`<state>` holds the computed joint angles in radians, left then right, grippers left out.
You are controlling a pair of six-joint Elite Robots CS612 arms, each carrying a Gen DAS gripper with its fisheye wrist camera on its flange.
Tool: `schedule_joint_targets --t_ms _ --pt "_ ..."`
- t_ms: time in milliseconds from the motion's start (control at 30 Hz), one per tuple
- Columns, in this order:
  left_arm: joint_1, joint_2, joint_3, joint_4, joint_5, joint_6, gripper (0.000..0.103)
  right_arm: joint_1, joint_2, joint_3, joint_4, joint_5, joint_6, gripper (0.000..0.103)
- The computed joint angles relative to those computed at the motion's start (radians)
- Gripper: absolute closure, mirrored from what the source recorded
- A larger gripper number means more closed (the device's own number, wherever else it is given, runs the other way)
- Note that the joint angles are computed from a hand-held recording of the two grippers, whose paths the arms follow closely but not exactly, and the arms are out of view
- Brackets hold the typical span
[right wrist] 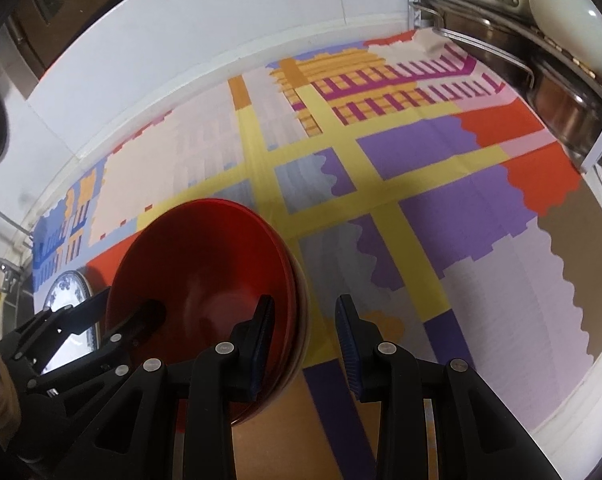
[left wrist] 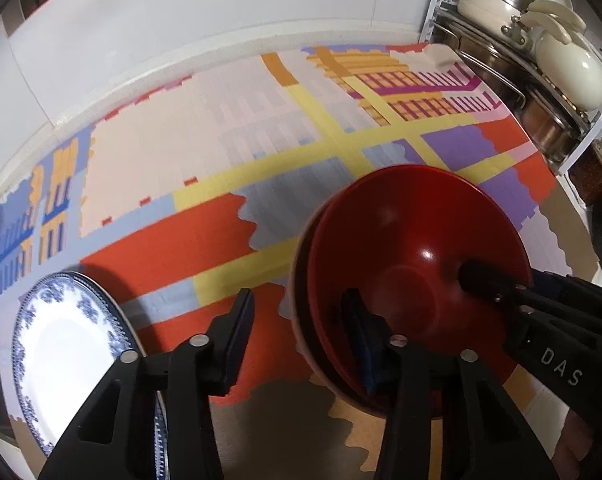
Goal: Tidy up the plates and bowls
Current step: 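Close both grippers on the rim of the stacked bowls, then carry the bowl stack with both grippers onto the blue-floral plate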
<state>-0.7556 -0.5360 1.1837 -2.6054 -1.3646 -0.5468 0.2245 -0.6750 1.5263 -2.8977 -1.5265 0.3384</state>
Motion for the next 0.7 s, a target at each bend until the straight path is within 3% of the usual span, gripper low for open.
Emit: schedule_joint_targets --t_ms 167,433,700 --pt "0.007 0.01 -0.012 -0.004 -0.063 0.007 0.072 -0.002 0.004 -0.011 0.042 0.022 0.009 0.07" --pt "0.008 0.014 -0.024 0.012 -0.066 -0.011 0.072 -0.004 0.014 -0.024 0.082 0.066 0.021 0.077" --pt "0.01 0.009 -0.018 0.006 -0.077 -0.028 0.073 0.004 0.012 -0.03 0.098 0.037 0.055 0.077"
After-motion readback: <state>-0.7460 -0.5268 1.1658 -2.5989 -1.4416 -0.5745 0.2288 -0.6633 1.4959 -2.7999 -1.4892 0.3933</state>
